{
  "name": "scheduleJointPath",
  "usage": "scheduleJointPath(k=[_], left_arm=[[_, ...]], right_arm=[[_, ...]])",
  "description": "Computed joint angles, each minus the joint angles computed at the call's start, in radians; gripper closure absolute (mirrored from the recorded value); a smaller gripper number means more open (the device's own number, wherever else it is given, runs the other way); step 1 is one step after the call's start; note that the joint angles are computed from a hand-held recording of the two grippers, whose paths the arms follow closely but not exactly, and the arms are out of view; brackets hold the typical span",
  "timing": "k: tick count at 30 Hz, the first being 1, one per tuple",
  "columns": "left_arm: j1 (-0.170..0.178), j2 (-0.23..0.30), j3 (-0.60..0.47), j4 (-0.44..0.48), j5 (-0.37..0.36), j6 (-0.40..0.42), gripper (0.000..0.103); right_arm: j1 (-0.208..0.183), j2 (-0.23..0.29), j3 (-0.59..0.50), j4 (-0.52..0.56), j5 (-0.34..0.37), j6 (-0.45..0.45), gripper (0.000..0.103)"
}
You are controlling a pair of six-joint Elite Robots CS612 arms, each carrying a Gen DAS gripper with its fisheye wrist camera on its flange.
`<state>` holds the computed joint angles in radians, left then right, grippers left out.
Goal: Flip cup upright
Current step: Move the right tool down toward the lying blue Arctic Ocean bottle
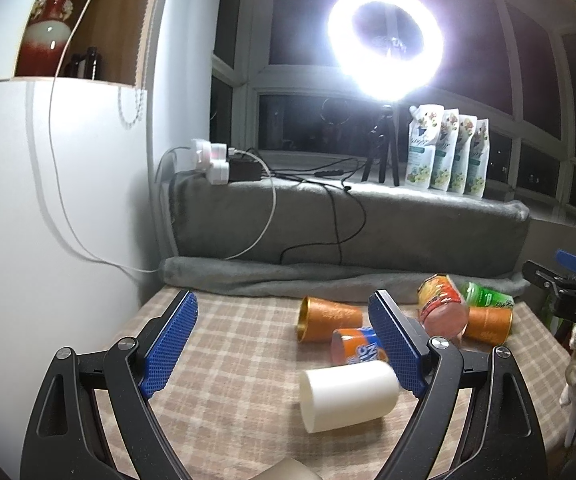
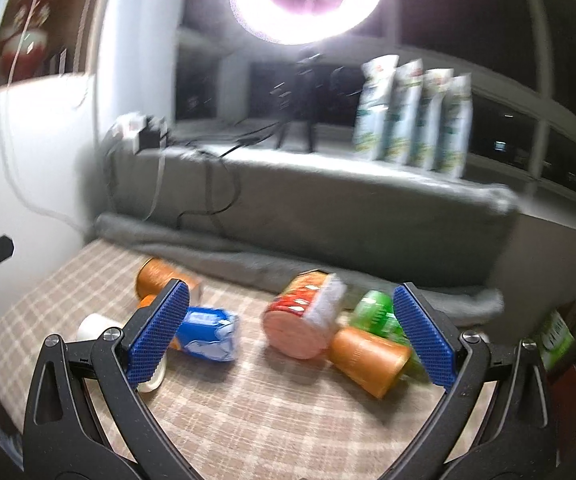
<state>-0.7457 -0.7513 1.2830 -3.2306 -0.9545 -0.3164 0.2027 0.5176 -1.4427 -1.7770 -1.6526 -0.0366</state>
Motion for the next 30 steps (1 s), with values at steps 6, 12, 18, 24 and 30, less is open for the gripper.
scheduleJointPath(k=[6,12,18,24,30], left_arm=[[0.009,-0.013,0.024,0.037,0.006,-0.033,0.015],[0.017,-0.027,0.05,0.068,0.008,-0.062,0.015],[0.029,-0.043,0.076,0.123,-0.059,-0.115,0.015],[0.03,-0.046,0.084,0.17,-0.061,-0.153,0.015],[0.034,-0.05,0.091,0.178,-0.048,-0.178,0.015]], right_arm=[[-0.008,-0.056,0.119,0.065,0.146,-0.152,0.0],[-0.003,-0.106,0.219,0.158,0.212,-0.397,0.0],[0.015,-0.161,0.328,0.272,0.203,-0.638,0.005],[0.037,-0.211,0.439,0.335,0.155,-0.813,0.01],[0.054,-0.258,0.551,0.35,0.084,-0.941,0.01]])
